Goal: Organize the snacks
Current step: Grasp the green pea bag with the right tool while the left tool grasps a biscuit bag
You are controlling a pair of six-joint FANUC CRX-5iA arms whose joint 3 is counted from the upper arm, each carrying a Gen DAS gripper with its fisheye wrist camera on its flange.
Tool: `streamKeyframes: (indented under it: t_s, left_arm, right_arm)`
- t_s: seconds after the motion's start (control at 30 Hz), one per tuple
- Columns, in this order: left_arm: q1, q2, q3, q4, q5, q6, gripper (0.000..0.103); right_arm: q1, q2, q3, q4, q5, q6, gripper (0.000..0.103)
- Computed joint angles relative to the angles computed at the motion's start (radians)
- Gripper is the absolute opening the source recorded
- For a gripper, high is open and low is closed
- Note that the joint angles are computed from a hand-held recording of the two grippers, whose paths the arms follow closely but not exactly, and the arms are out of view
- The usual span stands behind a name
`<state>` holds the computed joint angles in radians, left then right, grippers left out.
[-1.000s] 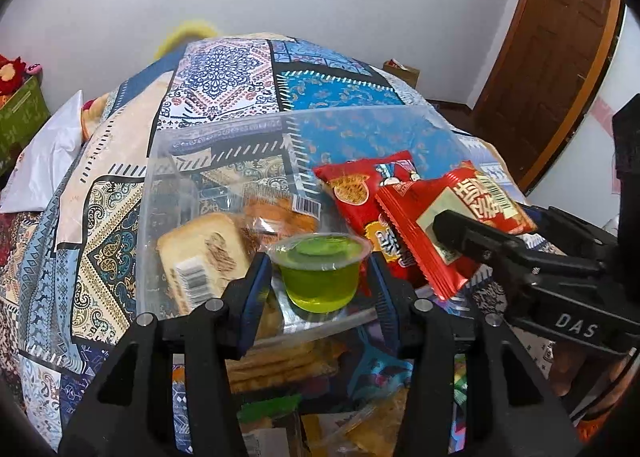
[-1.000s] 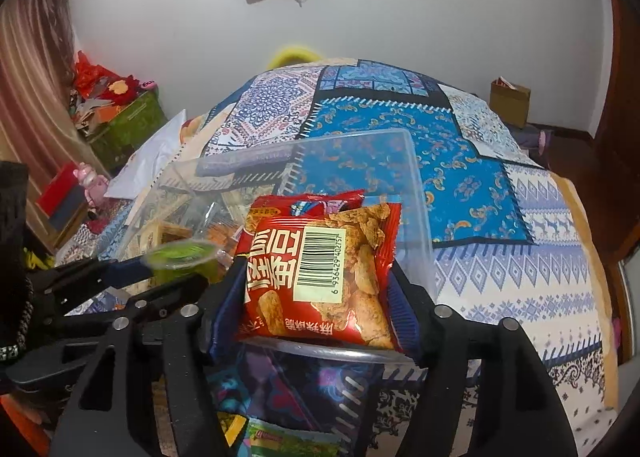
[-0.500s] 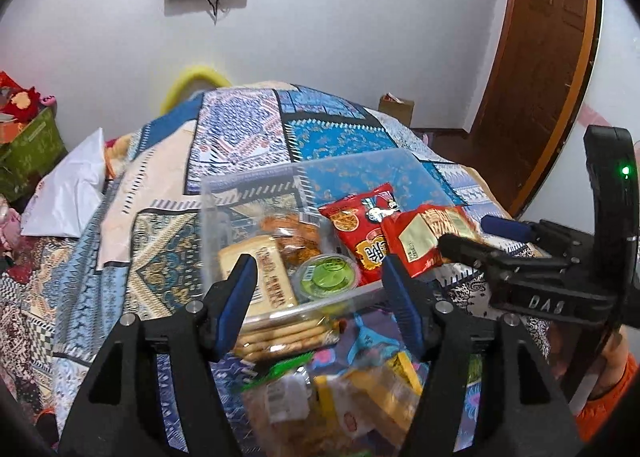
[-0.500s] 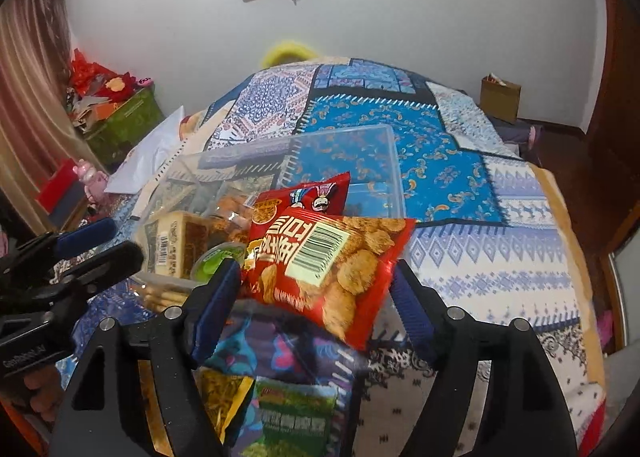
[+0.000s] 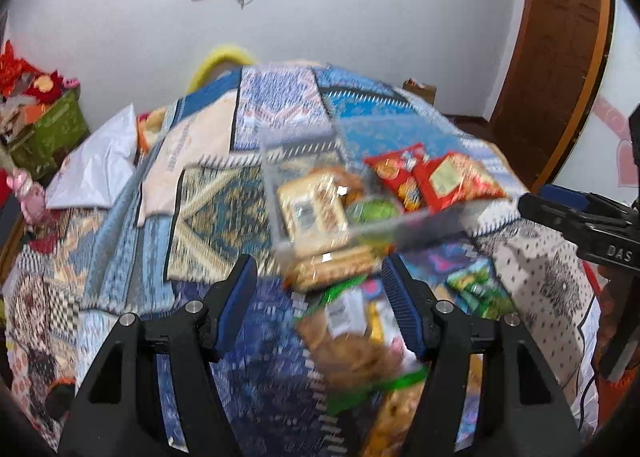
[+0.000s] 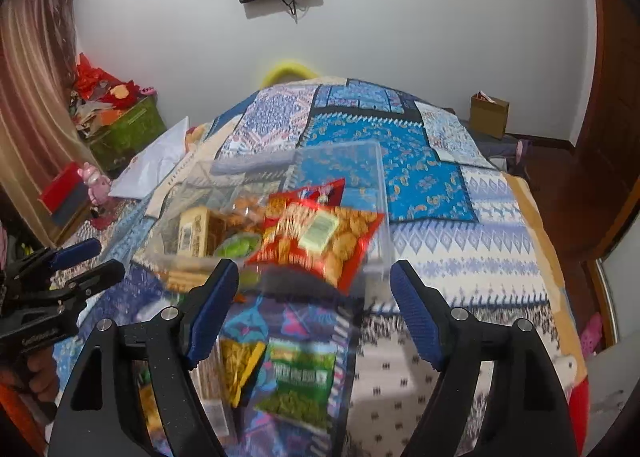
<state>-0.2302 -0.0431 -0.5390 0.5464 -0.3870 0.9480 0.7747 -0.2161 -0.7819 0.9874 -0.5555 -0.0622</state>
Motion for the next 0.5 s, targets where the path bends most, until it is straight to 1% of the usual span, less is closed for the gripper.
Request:
streamKeyframes:
  t_s: [0.07, 0.1, 0.13, 0.27, 0.43, 0.5]
  left_arm:
    - [0.009, 0.003, -0.013, 0.004, -0.020, -0.001, 0.064]
    - [0.011, 0.006, -0.012, -0.015, -0.026, 0.018, 0.064]
    - [0.012, 0.010, -0.013, -0.029, -0.031, 0.031, 0.064]
    - [0.010, 0.031, -0.022, -0.029, -0.051, 0.043, 0.064]
    - [-0.003, 0.056, -0.035, 0.016, -0.047, 0.021, 0.064]
    - [-0.008, 0.072, -0.026, 0.015, -0.048, 0.028, 0.064]
  right_arm:
    - [0.023, 0.003, -0.004, -0.028, -0.018, 0.012, 0.077]
    - [0.031, 0.005, -0.005, -0.045, -0.023, 0.020, 0.077]
    - [0.037, 0.008, -0.006, -0.063, -0.024, 0.026, 0.077]
    - [0.063, 0.030, -0.006, -0.145, -0.018, 0.067, 0.077]
    - [0.079, 0.087, 0.014, -0.237, -0.017, 0.136, 0.076]
    - [0.078, 0.092, 0.008, -0.242, -0.004, 0.133, 0.076]
